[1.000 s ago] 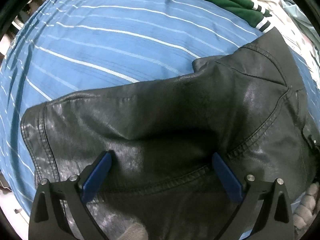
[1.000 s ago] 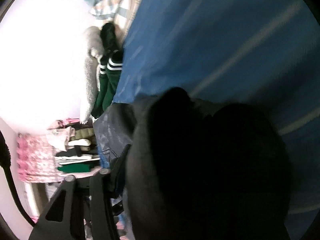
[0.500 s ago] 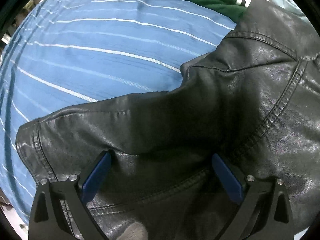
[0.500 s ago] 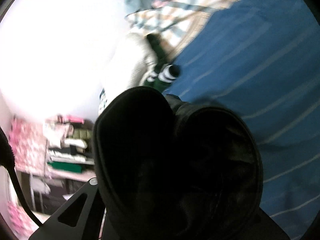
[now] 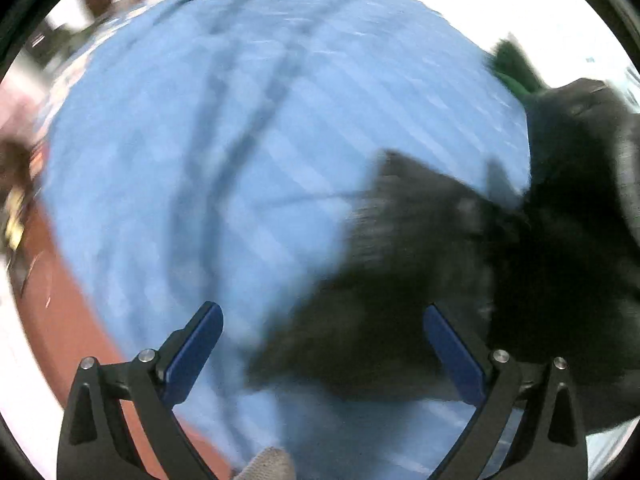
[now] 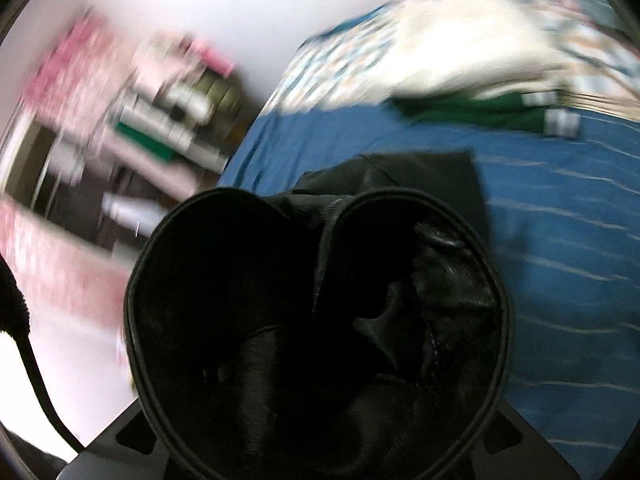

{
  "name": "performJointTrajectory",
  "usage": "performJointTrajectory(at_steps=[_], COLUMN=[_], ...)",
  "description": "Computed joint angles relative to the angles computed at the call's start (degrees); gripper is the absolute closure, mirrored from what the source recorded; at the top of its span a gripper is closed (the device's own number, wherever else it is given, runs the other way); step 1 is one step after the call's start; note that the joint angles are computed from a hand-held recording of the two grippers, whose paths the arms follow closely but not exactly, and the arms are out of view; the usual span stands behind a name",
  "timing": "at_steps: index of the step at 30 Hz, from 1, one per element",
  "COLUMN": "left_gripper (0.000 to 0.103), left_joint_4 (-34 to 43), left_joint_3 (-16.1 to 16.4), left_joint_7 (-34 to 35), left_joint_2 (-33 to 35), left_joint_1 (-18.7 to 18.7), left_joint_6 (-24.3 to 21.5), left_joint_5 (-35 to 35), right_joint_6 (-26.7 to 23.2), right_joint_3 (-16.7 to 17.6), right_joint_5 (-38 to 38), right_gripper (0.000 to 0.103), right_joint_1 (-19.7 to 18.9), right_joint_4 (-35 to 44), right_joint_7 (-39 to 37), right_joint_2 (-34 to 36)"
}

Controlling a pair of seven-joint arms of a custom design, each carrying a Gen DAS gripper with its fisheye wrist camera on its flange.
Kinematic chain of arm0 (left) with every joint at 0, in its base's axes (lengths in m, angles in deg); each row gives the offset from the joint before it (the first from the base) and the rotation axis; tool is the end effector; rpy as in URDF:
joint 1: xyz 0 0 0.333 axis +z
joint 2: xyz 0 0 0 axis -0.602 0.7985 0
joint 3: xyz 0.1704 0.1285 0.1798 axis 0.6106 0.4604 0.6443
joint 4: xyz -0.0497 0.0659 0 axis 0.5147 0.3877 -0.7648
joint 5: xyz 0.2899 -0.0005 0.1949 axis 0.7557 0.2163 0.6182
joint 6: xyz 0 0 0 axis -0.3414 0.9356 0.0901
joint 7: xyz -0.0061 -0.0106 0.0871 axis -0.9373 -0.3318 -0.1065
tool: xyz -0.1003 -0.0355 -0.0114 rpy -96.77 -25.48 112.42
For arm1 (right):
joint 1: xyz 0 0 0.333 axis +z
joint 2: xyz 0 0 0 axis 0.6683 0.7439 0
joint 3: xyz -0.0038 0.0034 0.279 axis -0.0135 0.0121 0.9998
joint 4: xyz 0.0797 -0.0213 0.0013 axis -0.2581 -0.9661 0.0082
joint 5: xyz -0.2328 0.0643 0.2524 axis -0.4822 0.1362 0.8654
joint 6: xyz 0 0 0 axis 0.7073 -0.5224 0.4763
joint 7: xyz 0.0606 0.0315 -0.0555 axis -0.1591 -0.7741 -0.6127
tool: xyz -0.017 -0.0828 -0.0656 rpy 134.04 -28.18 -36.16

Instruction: Fold large clothes

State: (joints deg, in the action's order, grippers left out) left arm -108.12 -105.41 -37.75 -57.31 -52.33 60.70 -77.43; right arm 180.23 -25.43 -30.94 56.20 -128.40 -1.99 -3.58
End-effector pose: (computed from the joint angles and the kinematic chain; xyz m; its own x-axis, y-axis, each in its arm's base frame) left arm 0.4128 -0.2445 0.6421 0.4575 -0.8877 0.0523 -0.8679 -0.4586 -0.1908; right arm 0.5076 0.1704 0.6320 0.1968 -0.7562 -0.6240 -0.9176 0.0822 -0.3890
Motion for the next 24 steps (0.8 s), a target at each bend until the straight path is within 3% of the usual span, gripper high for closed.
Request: performJointTrajectory(at_steps=[5, 8, 11, 14, 17, 19, 22, 24], left_gripper=[0.000, 0.000, 0.000, 0.000, 0.000, 0.000, 0.000, 0.000], left_joint_4=[-11.46, -14.79, -15.15, -12.89, -9.21, -8.69, -7.76, -7.87], left_joint_3=[0.44, 0.37, 0.06, -0.76, -1.93, -1.77, -1.60, -1.54], left_joint_7=[-6.35, -8.66, -10.77, -12.55, -14.22, -14.57, -14.61, -14.40], left_joint_2=[-12.06, -16.64, -19.57, -20.88, -20.39, -19.71, -18.72, -18.23], left_joint_1=[1.80, 3.19, 4.46, 5.46, 6.11, 6.35, 6.35, 6.27], left_joint_6=[-4.41, -7.39, -10.00, -12.73, -14.64, -13.30, -11.42, -10.19], left_joint_5=[-1.02, -1.19, -1.32, -0.39, 0.92, 1.35, 1.41, 1.56], right_joint_6=[-5.96, -13.19, -17.51, -22.15, -29.59, -35.83, -39.54, -41.48], right_joint_3=[4.86, 7.05, 8.10, 7.82, 6.83, 6.15, 5.48, 5.64], right_joint_5=[-1.83, -3.19, -4.65, -5.54, -2.43, -1.13, 1.15, 2.23], right_gripper=[0.087, 0.080, 0.057, 0.056, 0.049, 0.049, 0.048, 0.038], right_joint_1=[4.67, 6.51, 7.08, 6.07, 2.59, 0.02, -2.68, -4.03], right_joint_4=[5.69, 10.88, 14.83, 19.86, 25.24, 30.87, 34.81, 37.65], right_joint_7=[1.56, 4.61, 4.59, 2.64, 1.37, 1.86, 4.43, 4.65], right_joint_2=[8.98, 16.04, 18.51, 19.19, 20.33, 21.90, 22.70, 24.10])
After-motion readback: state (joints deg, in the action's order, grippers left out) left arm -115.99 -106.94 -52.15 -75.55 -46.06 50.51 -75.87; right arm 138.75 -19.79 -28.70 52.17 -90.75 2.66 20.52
